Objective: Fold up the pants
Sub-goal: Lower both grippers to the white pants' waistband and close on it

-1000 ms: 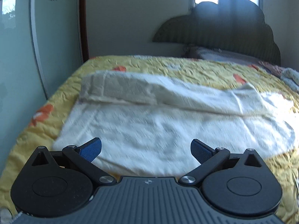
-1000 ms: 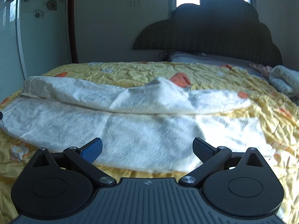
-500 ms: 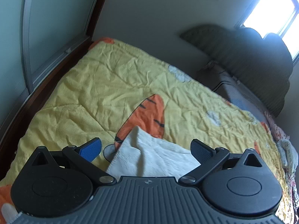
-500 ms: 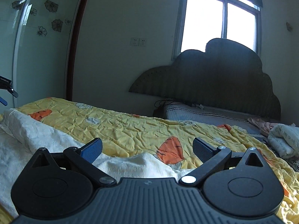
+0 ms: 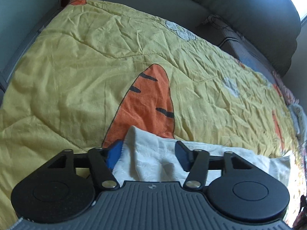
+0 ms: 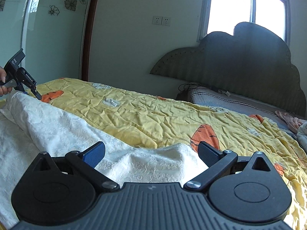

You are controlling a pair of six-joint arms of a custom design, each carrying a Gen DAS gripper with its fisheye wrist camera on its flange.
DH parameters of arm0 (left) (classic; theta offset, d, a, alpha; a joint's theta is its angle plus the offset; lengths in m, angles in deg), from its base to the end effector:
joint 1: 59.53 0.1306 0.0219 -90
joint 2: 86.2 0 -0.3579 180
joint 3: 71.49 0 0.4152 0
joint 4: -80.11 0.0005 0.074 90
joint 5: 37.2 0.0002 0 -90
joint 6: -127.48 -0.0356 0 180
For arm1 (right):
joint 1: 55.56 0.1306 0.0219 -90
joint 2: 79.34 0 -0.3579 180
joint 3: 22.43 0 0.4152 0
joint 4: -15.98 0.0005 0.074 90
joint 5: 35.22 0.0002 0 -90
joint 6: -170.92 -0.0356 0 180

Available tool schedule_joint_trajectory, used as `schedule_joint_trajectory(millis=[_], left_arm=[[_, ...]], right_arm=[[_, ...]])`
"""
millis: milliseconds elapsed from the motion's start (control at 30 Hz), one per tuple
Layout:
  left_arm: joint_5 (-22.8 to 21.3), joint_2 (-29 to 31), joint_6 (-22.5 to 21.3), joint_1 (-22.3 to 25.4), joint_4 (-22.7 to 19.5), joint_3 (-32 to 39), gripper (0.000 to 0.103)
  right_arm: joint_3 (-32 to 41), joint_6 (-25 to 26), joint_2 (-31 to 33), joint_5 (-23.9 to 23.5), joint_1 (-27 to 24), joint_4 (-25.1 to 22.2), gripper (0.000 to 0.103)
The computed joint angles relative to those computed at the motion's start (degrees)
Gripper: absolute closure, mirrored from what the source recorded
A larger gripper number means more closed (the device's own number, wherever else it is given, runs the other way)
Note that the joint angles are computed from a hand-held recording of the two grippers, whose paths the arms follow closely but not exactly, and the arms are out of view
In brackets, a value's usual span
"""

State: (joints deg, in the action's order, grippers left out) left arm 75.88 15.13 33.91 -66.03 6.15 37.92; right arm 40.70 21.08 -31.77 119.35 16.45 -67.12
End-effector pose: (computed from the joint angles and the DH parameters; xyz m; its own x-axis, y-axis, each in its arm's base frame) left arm 0.5416 -0.0763 0.4424 -0.8887 0.1589 -0.4301 0.3193 0.8877 -0.3316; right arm 0.0973 0.1938 0.4236 -0.4044 -0.0432 -0.9136 0.0951 0.9915 -0.0890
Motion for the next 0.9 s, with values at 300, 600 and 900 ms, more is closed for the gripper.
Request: schedule_joint_trajectory(millis=[300,600,900], left_arm=[[-3.39,-2.54,-4.28,-0.11,3.57,-3.19,0.086],[5.94,1.58,-1.17,1.38,0.43,0.92,0.045],[-3.6,-5.68,-7.01,-2.5,11.87,-6.7,0.094]], right_arm=[[-1.92,13.86,-1.22,-4.88,-5.45,13.52,0.0],[-1.2,13.91,0.62,-5.87,-4.6,13.06,0.0],[-0.9,11.33,0.55,-5.33,-4.09,10.54,0.0]])
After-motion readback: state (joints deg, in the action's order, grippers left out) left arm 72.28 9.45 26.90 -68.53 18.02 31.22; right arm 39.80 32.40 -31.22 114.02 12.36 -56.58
